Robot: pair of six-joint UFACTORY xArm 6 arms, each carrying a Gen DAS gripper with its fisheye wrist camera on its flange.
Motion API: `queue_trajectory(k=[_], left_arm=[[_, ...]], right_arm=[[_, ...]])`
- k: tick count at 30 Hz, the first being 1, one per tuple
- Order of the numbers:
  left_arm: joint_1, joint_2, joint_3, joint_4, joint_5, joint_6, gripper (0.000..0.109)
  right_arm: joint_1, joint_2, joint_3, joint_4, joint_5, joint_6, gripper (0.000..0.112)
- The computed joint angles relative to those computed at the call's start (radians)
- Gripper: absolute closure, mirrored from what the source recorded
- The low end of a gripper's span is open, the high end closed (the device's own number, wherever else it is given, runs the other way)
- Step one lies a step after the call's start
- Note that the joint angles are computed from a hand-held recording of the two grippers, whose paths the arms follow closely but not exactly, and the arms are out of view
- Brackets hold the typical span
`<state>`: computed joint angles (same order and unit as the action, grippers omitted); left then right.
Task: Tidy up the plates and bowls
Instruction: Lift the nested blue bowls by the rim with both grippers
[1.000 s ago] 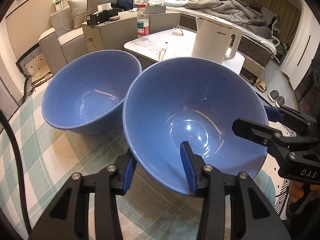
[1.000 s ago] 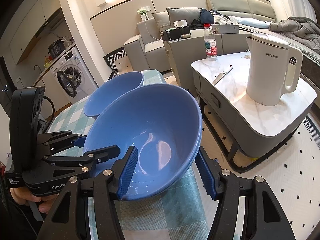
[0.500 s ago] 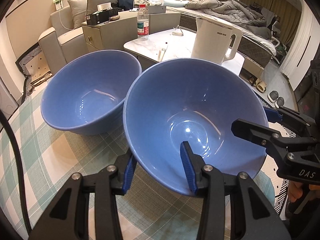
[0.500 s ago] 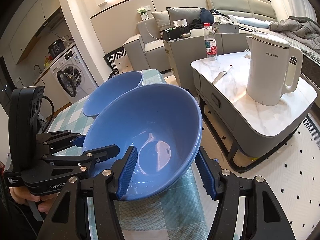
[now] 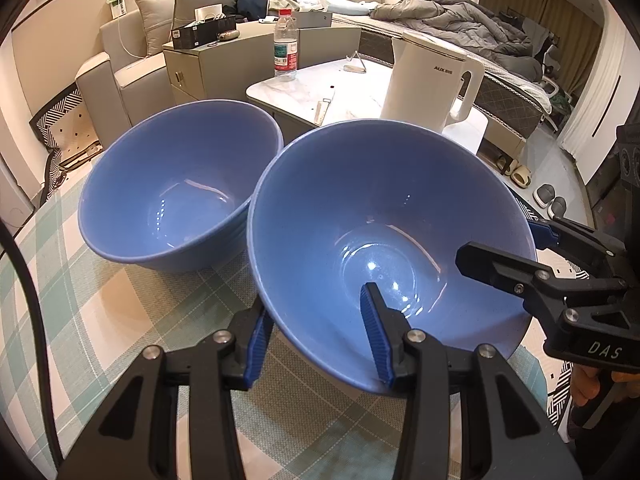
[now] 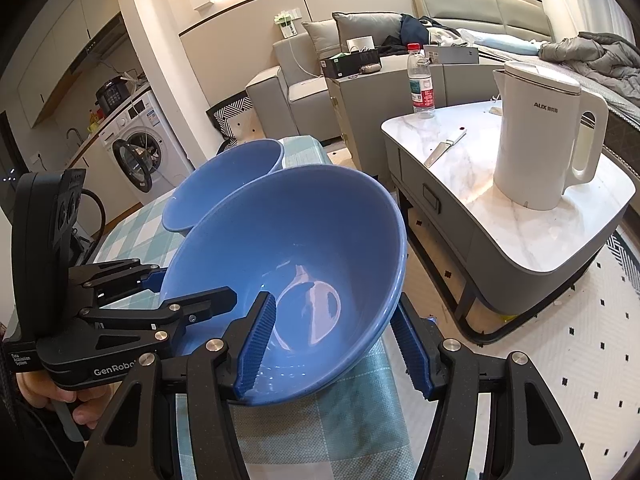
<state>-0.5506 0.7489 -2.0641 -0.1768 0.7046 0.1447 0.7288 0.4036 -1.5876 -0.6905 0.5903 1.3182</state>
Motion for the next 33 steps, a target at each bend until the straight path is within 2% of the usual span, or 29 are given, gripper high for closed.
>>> queue_trajectory(k=[23,33], left_arm=[[0.001,-0.026,0.046,-0.016,-0.036,0.002,0.068],[0.000,-0.061,0.086,-0.020,-0.069,0.007,0.068]], right_arm=[[-0.004,-0.003,0.008,-0.007,-0.009,0.007,0.051],[0.006,-0.031,0.023,-0.060,-0.001,0.043,0.051]])
